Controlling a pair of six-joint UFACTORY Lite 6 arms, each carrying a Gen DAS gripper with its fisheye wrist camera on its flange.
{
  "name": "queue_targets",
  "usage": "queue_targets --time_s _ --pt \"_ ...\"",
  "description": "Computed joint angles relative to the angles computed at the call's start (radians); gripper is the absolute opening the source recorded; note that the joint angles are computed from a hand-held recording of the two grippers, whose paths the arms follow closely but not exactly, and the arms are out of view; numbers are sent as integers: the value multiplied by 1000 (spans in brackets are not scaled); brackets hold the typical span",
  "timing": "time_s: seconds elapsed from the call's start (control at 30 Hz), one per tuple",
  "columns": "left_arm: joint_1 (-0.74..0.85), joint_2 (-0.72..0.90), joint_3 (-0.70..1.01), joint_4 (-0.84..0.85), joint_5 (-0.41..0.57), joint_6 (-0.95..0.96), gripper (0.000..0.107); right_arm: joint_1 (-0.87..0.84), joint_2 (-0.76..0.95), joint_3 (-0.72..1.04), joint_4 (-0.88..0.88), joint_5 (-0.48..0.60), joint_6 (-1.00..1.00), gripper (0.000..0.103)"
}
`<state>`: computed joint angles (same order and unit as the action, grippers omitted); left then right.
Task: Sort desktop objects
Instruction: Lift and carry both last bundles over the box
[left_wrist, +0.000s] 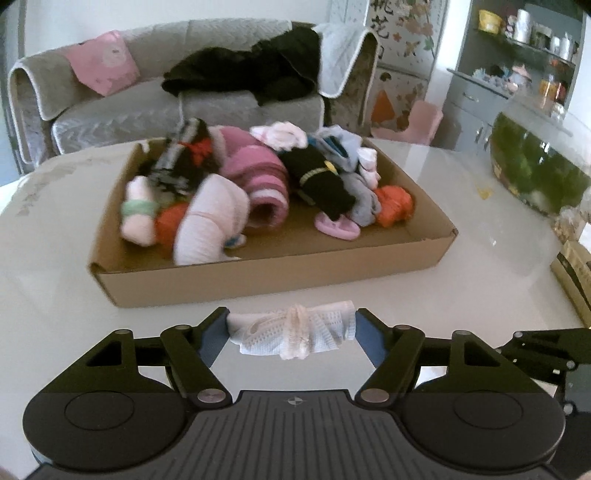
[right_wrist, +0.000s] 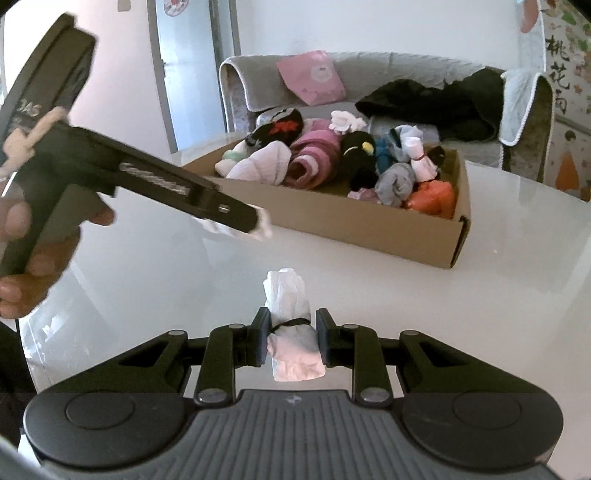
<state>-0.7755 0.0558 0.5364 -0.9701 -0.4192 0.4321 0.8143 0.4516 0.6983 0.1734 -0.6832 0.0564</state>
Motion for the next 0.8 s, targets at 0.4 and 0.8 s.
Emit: queue_targets --time_s 0.4,0.8 --pt "-78 -509 -186 -346 -258 395 78 -151 -314 -187 -35 -76 34 24" --pt "87 -528 -25 -235 -167 376 78 -280 -356 32 -69 -44 59 24"
